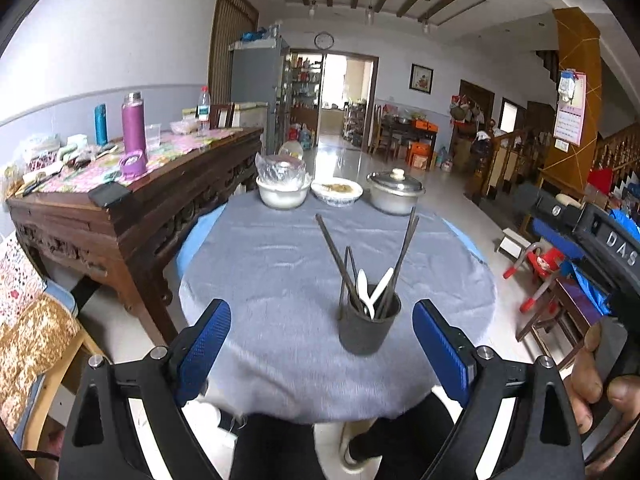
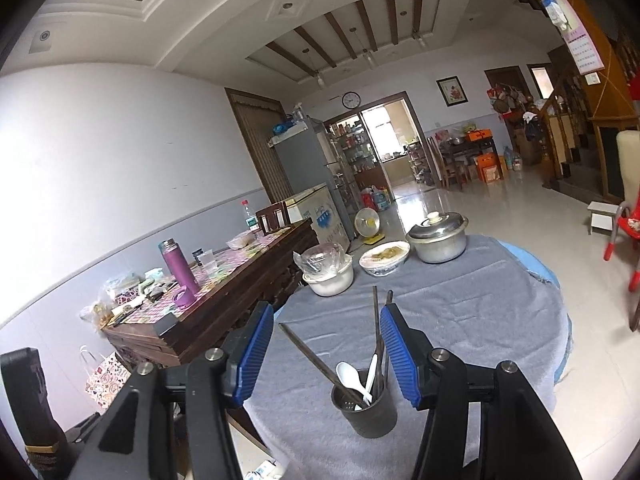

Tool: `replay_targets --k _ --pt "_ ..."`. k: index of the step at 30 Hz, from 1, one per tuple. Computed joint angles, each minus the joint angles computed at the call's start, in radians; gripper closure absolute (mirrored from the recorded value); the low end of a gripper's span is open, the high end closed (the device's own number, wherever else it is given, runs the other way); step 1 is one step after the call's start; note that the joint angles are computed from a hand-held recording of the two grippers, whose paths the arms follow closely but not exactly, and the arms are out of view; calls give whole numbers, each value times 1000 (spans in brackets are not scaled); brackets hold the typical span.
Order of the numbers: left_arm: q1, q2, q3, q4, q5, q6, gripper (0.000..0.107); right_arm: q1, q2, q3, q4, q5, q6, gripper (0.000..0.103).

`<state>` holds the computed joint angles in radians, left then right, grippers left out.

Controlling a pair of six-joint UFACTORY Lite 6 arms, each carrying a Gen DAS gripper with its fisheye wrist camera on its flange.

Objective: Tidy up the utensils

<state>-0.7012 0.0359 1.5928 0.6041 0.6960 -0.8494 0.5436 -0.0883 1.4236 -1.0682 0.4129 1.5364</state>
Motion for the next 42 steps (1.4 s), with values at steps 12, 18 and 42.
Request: replay_targets --k 12,18,42 --pt "-52 -193 -202 197 115 -131 14 144 -63 -79 -49 167 24 43" --pt "-65 -256 -278 368 209 -207 14 172 -47 -107 -65 187 33 43" --pt "42 -425 -441 338 88 -147 14 323 -46 -136 -307 282 189 39"
